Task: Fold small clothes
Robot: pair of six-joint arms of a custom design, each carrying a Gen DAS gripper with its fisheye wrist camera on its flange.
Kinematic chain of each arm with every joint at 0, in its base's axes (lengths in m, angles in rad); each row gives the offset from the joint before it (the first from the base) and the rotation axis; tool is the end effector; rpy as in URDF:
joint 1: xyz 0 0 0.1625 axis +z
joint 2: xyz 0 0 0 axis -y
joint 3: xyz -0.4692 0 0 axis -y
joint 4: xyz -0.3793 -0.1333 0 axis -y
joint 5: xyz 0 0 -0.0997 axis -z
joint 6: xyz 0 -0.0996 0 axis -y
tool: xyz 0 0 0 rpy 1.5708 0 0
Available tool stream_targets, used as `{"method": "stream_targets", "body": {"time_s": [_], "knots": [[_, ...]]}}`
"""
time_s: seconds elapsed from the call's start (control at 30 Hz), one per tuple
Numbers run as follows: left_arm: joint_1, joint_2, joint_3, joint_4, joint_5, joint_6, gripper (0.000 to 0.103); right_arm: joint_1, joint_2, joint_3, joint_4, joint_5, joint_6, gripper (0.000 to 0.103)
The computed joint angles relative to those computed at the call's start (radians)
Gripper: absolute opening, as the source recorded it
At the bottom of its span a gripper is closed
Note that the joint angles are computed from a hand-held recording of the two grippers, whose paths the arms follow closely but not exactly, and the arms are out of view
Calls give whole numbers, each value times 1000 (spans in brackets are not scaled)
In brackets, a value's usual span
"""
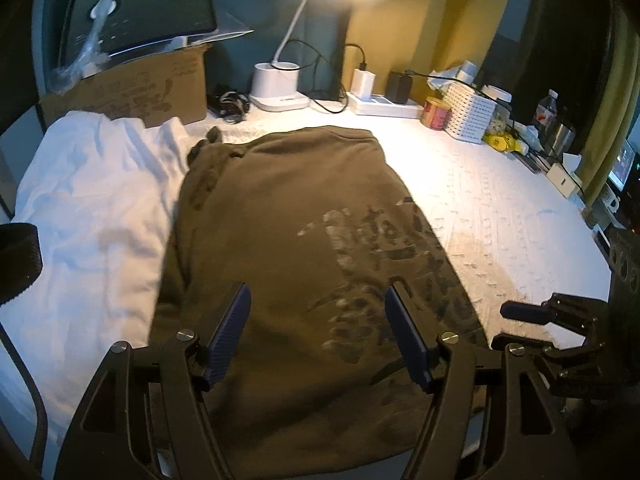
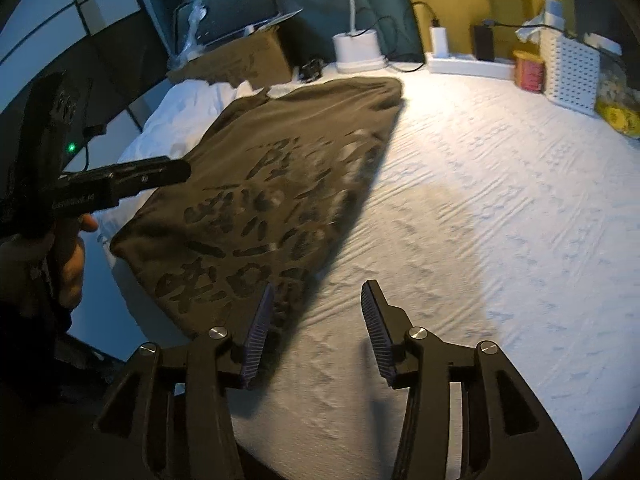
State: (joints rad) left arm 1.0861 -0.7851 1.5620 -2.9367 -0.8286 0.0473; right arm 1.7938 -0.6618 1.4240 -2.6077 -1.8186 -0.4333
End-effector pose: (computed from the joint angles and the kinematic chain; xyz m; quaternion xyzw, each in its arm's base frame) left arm -0.1608 -0.7359 0.2226 0.1329 0.8881 -0.3394 0.2801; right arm 0.2757 -0.7236 0.1230 0.3008 -0.9360 0.1223 0.1360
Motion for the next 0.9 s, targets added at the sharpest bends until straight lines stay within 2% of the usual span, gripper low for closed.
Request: {"method": "stream_targets", "body": {"time_s": [0.23,0.9], "knots": [[-19,44,-50,21,12,18,70,-23,-14,-16,-14,-20,10,49],[-40,152,-227,83,-56,68,70,-67,-22,-126,-46,-91,6,49]]}}
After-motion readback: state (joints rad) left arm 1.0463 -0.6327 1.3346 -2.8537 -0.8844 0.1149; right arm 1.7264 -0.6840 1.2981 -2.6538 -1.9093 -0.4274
